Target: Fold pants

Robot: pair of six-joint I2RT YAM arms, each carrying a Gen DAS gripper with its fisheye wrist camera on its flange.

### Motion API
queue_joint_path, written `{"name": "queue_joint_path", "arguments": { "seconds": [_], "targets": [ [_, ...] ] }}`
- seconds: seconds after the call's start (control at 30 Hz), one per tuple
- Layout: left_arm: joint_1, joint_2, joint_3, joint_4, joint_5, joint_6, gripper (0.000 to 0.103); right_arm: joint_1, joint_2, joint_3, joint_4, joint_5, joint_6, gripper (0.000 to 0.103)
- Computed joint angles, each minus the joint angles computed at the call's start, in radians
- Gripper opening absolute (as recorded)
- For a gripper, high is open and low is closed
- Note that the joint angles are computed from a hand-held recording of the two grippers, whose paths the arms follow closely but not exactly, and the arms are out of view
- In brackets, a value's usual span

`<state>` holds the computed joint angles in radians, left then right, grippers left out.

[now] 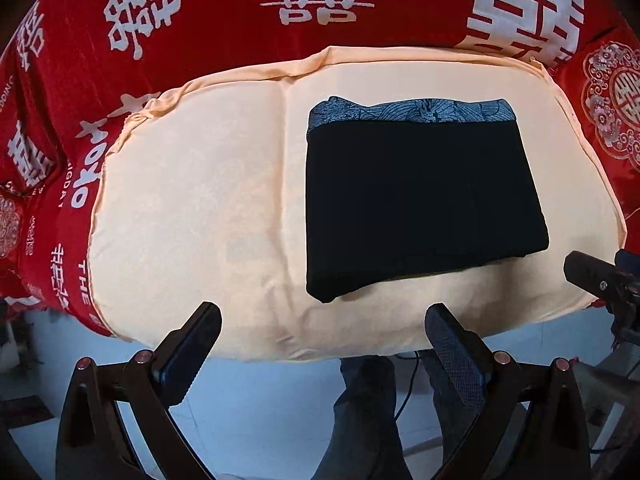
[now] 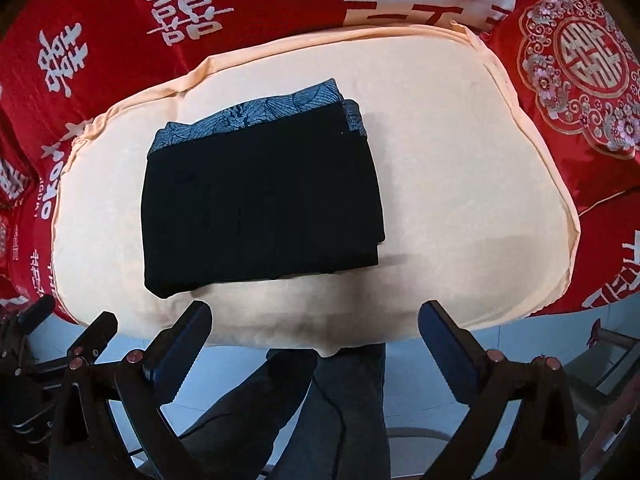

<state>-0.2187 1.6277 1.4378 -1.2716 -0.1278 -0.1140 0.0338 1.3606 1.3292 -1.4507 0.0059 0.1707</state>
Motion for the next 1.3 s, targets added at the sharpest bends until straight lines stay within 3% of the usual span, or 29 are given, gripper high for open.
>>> {"name": "queue_joint_path", "arguments": {
  "seconds": [0.47, 1.3],
  "targets": [
    [0.015, -0.005, 0.024, -0.023, 0.011, -0.008, 0.102, 0.111, 0.033, 0.07, -0.029, 0.012, 0.036, 0.103],
    [0.029, 0.008, 0.048, -0.018, 0.012, 0.051, 0.102, 0.137, 0.06, 0.105, -0.038, 0.034, 0.065, 0.103]
  ]
}}
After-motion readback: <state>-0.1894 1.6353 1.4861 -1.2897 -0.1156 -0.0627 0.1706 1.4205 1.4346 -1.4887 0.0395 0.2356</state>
